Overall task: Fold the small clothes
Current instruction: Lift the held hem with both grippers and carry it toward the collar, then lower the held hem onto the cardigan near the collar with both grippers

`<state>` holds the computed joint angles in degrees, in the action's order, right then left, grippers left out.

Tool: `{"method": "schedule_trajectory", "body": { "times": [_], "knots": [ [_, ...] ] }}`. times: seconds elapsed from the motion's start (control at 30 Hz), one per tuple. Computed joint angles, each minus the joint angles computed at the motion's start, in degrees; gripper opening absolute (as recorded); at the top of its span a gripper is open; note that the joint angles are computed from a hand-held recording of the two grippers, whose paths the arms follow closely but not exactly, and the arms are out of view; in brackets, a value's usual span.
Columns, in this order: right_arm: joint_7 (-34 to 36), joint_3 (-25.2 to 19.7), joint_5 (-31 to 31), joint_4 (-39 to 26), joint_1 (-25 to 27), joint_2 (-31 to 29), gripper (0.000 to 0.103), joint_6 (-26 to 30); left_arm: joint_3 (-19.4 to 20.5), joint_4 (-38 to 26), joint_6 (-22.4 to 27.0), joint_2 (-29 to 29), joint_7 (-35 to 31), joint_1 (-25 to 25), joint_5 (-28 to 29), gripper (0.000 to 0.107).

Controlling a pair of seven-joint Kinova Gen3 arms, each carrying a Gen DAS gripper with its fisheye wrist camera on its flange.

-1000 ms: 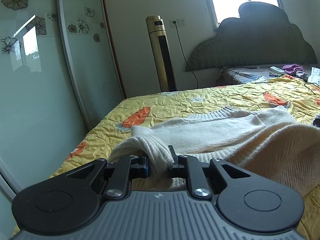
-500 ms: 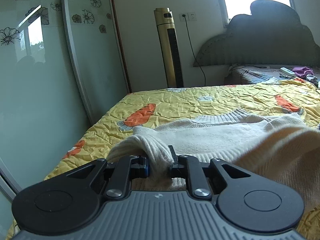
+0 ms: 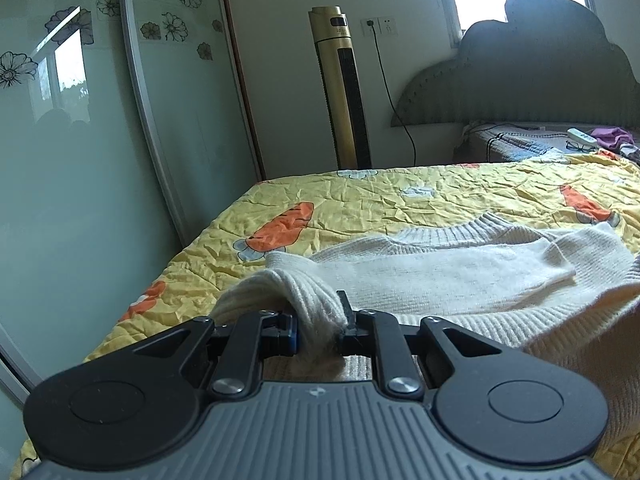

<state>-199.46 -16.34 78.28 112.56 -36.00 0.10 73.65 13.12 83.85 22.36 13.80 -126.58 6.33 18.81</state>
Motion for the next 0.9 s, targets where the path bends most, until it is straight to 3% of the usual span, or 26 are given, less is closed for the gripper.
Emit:
{"method": "schedule_trajectory", "body": {
  "times": [0.33,0.9],
  "knots": [
    [0.44,1.9,1.72,-0.63,2.43,0.33,0.009,-3.33,-1.93,-5.21,0.3,3.28,4.6,3.76,-4.5,0.016],
    [-1.77,5.78,4.58,-1.29,10.18,0.64,0.009,-14.97,-6.81,-19.7,7.25,12.76,17.45,12.05,-17.97,0.016]
  ]
}}
